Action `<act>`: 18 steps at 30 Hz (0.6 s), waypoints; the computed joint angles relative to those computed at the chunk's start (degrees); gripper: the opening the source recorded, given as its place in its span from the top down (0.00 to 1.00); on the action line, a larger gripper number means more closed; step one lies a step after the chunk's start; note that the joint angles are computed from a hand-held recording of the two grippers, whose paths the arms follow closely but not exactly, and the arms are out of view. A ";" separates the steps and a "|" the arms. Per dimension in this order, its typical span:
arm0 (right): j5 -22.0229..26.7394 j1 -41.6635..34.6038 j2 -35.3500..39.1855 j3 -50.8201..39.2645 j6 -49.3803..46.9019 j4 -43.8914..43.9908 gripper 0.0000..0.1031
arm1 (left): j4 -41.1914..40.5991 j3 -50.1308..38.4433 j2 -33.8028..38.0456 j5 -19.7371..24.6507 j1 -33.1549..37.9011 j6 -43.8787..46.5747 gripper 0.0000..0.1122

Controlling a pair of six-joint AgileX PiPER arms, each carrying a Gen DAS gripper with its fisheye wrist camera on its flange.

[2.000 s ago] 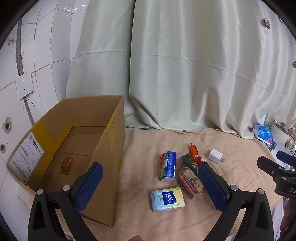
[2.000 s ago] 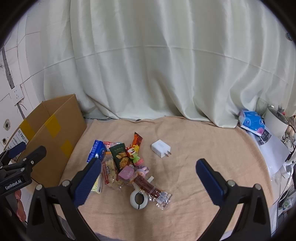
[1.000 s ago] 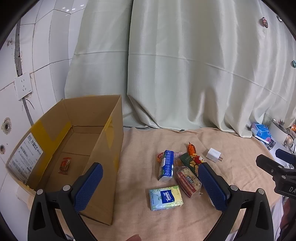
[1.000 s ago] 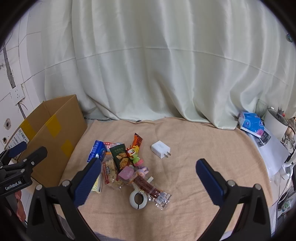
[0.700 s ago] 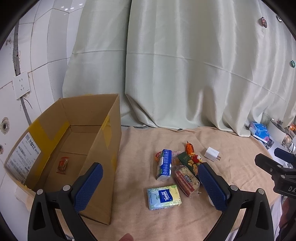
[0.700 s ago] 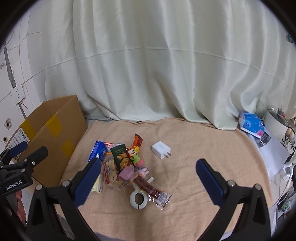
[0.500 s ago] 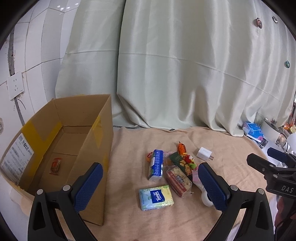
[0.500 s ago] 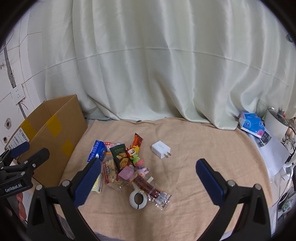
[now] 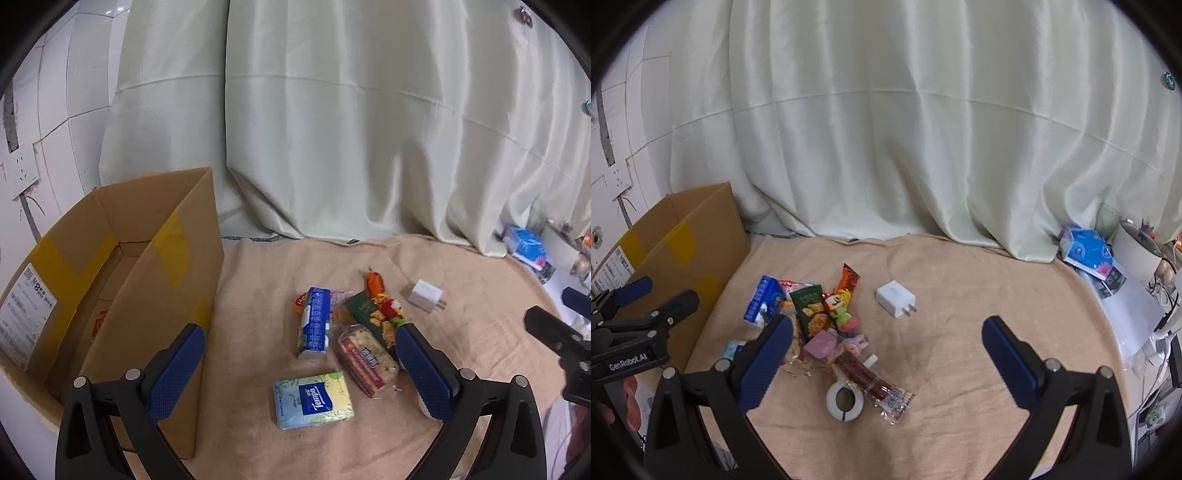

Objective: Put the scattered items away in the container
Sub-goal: 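Move both grippers toward the pile of items on the table, then grasp the blue milk carton with the left gripper while the right gripper approaches the sausage stick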

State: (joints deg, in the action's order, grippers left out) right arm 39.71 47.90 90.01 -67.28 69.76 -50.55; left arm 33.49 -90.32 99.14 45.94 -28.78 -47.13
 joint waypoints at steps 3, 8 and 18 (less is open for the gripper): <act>-2.46 -1.79 0.48 0.60 -1.57 1.77 0.00 | 0.48 -2.10 3.14 0.73 0.25 -0.77 0.08; -7.05 -4.36 1.15 2.29 -2.52 2.46 0.00 | -5.26 -4.79 7.77 -1.50 2.54 3.79 0.08; -12.85 -7.94 5.44 1.62 -11.19 9.67 0.00 | -6.73 -16.91 19.98 2.66 4.88 7.12 0.09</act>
